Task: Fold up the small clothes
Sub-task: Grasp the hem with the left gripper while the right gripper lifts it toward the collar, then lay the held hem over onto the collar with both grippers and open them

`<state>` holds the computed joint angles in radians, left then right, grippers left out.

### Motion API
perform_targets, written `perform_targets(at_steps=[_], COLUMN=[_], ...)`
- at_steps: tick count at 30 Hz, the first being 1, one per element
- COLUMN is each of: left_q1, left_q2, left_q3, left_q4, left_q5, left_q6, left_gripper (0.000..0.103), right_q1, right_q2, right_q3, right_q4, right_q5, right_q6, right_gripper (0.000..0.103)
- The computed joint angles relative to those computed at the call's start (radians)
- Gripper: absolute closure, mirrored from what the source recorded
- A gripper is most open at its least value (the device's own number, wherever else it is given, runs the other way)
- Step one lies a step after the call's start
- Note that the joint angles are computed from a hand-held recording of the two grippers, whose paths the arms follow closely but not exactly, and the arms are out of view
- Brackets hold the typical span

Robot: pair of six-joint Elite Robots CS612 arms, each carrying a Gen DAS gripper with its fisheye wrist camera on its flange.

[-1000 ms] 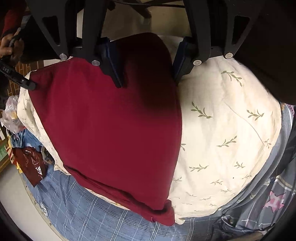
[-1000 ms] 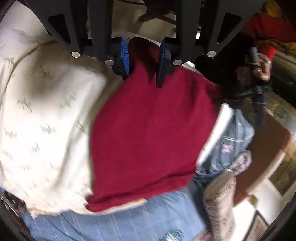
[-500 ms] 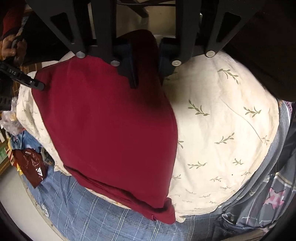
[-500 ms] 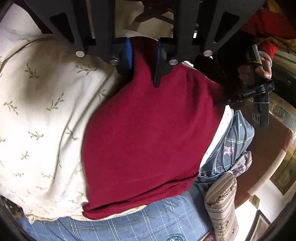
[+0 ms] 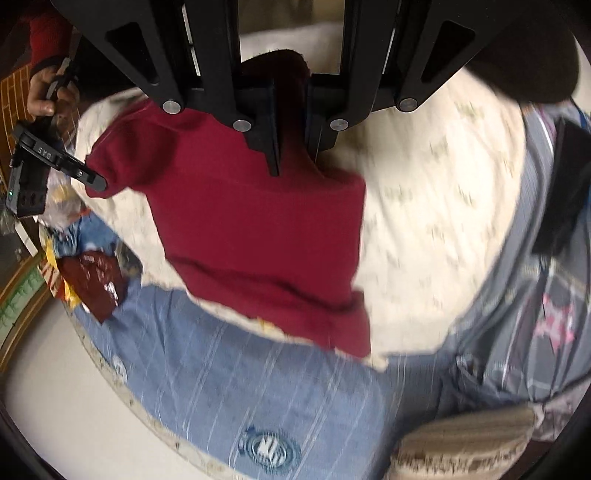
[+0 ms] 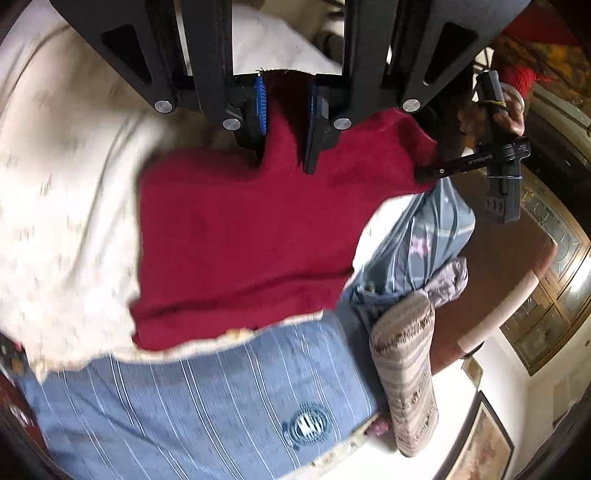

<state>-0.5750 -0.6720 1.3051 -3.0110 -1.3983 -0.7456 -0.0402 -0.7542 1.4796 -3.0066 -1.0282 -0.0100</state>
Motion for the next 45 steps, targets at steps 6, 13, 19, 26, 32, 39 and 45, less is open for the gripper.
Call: perform_targets(at_steps=[6, 13, 19, 26, 32, 39, 45], left_q1=[-0.006, -0.014, -0.002, -0.001, 0.007, 0.027, 0.044], left_q2=[0.016, 0.038, 0.053, 0.063, 0.086, 0.152, 0.241], left_q3=[-0.045, -0.085, -0.120, -0.142, -0.192, -0.334, -0.514], left_q4=[0.036, 0.069, 0.100, 0.113, 0.130, 0.204, 0.296], left_q5=[0.092, 0.115, 0.106, 0.116, 0.124, 0.128, 0.145], left_q6=[0.014, 0.011, 0.012, 0.017, 0.027, 0.021, 0.016], left_gripper=[0.094, 0.094, 0.094, 0.094, 0.094, 0.093, 0.093], right_q1=[0.010, 0.012, 0.010, 0.008, 0.009, 0.010, -0.001], right_q2=[0.030, 0.051, 0.053, 0.055, 0.075, 0.129, 0.196], right_q3=[-0.078, -0.115, -0.113, -0.123, -0.163, -0.267, -0.404], right_q4=[-0.048, -0.042, -0.041, -0.037, -0.034, 0.001, 0.066], right_q5=[-0.020, -0.033, -0.037, -0.044, -0.055, -0.089, -0.073], right_q6=[0.035, 0.057, 0.060, 0.057, 0.067, 0.098, 0.145], right_gripper=[0.087, 0.087, 0.087, 0.087, 0.087, 0.087, 0.087])
